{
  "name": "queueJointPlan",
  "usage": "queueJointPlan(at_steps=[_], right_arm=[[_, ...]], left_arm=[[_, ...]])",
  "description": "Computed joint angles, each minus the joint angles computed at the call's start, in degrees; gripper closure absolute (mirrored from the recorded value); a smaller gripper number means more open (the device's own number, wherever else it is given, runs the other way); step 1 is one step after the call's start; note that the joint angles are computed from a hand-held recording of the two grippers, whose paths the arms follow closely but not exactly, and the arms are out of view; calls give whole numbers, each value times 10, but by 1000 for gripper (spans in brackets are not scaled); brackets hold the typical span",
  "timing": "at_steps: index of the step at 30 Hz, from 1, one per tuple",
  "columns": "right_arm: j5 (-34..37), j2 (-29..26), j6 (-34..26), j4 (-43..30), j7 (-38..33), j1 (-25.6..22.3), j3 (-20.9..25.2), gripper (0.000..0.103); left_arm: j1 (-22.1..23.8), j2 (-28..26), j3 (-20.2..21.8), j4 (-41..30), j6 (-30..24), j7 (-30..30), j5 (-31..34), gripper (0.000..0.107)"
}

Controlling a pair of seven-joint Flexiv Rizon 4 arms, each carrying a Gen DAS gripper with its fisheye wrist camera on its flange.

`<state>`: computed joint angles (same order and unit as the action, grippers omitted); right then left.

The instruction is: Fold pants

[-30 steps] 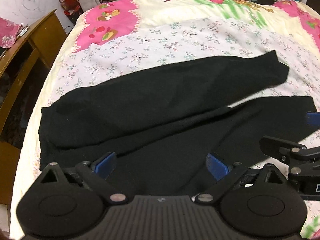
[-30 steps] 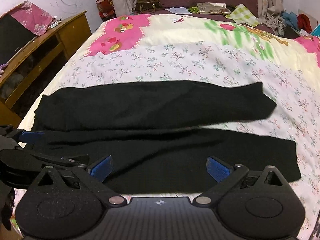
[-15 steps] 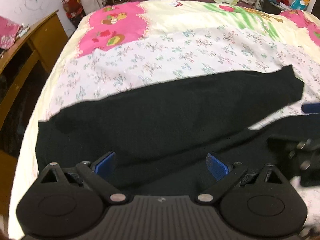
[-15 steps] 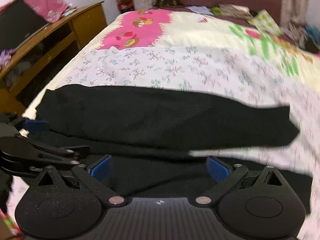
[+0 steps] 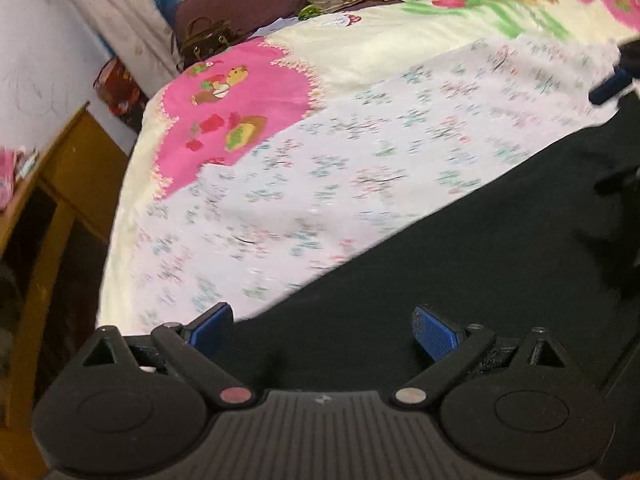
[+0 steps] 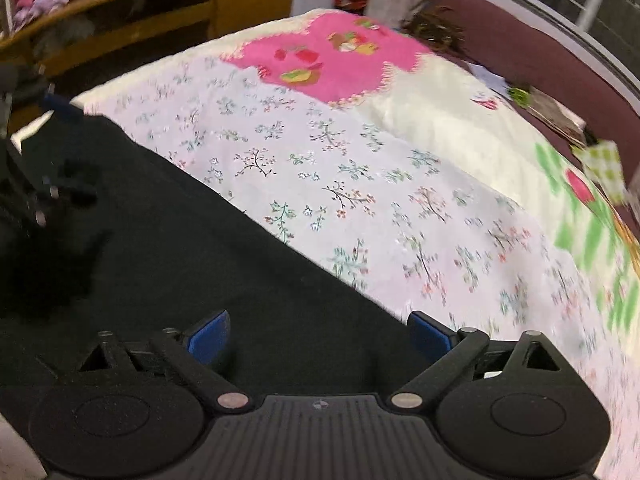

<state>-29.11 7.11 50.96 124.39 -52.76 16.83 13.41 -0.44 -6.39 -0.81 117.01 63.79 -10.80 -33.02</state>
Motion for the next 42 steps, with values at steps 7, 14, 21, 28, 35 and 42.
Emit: queueJointPlan(at_steps=[7, 14, 21, 28, 35, 42], right_arm=[[25, -67, 62, -27, -64, -2, -23, 17], [127, -99, 60, -65, -194, 5, -22, 21], [275, -120, -86, -135, -339, -17, -32, 35], [354, -135, -163, -182, -388, -42, -42, 45], [294, -103, -196, -167, -298, -24, -31, 99], [290, -57, -200, -149, -251, -12, -24, 103]], left_arm=[[42, -75, 0, -90, -84, 31, 30, 4], [45, -81, -21, -119, -220, 96, 25, 4], [29, -160, -19, -223, -333, 45, 106, 4], [20, -189, -18, -266, -362, 33, 159, 4], [29, -165, -16, -248, -365, 59, 159, 45], [28, -160, -9, -244, -343, 50, 166, 66]])
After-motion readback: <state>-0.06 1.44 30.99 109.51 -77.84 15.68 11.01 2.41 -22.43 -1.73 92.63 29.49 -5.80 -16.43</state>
